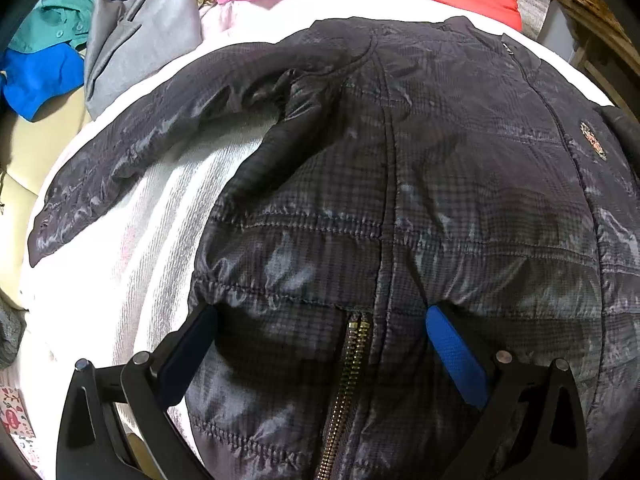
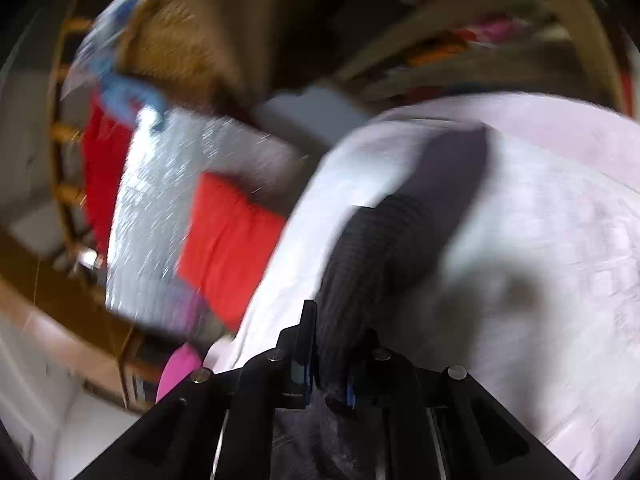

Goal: Fold large clothes
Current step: 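Grasp the jacket sleeve cuff with the right tool and fold it across the body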

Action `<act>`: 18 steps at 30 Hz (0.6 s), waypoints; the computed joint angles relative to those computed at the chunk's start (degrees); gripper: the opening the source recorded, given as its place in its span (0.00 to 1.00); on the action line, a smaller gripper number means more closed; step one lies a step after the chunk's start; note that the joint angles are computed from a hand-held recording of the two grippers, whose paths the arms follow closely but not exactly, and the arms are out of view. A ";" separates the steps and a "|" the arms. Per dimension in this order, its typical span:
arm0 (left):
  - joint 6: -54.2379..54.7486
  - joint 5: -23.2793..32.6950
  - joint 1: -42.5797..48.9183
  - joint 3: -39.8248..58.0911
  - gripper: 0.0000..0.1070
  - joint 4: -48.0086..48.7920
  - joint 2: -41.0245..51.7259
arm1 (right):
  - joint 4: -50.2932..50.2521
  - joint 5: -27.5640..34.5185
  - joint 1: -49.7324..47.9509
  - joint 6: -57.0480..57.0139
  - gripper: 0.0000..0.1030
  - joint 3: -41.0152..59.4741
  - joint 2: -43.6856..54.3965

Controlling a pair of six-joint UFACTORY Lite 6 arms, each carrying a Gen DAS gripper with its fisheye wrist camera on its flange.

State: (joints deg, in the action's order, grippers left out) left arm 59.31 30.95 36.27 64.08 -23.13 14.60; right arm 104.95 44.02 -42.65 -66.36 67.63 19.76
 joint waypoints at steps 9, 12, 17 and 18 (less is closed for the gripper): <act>12.63 7.67 8.48 3.23 0.96 -11.96 -4.25 | 0.10 -8.26 31.01 1.03 0.11 -4.67 -16.08; 16.25 11.47 11.31 6.61 0.96 -15.38 -4.90 | 10.50 -16.37 46.81 -8.23 0.13 -11.15 -18.12; 17.05 16.67 12.41 10.73 0.96 -16.41 -5.86 | 12.03 -19.05 58.76 -3.25 0.31 -8.41 -7.00; 16.94 16.93 11.77 11.08 0.96 -16.43 -6.12 | 11.93 -17.62 58.87 -2.17 0.40 -11.07 -7.06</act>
